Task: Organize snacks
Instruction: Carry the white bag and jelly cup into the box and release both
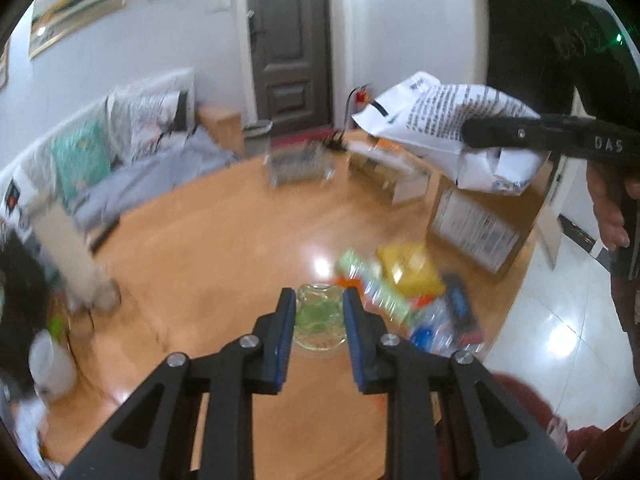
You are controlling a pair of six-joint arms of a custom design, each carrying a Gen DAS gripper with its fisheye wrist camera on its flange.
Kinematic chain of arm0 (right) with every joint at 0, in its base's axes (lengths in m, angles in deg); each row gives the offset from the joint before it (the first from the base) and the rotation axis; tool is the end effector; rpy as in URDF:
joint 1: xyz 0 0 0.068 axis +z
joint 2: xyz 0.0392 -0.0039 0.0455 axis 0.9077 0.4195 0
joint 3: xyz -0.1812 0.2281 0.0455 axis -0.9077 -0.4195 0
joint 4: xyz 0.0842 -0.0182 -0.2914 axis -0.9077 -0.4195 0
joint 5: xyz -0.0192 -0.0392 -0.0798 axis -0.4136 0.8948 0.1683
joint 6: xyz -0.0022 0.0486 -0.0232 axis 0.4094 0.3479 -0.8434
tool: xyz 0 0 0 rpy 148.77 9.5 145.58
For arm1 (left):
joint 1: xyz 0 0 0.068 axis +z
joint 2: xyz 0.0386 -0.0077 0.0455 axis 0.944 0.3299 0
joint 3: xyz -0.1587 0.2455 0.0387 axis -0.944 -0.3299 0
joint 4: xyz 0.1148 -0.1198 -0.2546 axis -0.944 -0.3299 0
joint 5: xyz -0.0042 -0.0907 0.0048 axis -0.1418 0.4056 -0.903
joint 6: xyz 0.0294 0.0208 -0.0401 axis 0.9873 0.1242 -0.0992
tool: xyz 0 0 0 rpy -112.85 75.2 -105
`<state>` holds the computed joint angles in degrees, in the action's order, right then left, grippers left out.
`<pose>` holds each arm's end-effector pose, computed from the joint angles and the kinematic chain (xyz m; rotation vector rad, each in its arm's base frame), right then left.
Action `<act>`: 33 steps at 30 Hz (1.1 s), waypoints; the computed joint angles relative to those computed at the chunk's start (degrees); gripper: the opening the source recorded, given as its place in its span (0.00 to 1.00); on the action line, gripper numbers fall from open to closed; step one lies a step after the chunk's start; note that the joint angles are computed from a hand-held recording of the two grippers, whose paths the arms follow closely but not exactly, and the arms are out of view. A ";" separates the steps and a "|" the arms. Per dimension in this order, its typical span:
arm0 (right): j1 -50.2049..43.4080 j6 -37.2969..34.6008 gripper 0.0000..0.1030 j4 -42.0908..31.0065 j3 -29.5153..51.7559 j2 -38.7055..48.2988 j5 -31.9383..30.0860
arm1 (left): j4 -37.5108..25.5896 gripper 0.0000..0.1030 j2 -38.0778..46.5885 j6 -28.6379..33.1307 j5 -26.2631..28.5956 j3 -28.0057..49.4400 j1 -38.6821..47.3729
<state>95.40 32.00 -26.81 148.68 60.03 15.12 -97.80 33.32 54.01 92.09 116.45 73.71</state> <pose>0.2509 0.1575 0.3601 -0.8144 2.1080 0.5585 0.1578 -0.0013 0.3516 0.3844 2.2111 -0.1327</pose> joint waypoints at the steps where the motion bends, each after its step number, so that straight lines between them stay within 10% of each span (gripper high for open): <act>1: -1.46 -0.61 0.15 -0.84 0.58 -1.04 -0.59 | 0.52 0.21 1.00 -1.07 -1.69 1.94 -2.88; 17: -35.74 -14.34 0.15 -11.23 0.36 -3.64 -11.88 | 7.42 0.21 35.23 -9.14 -14.20 31.87 -39.31; 33: -41.47 -20.13 0.22 -7.25 -4.65 3.80 -9.17 | 5.82 0.29 56.07 -11.64 -17.21 40.79 -41.68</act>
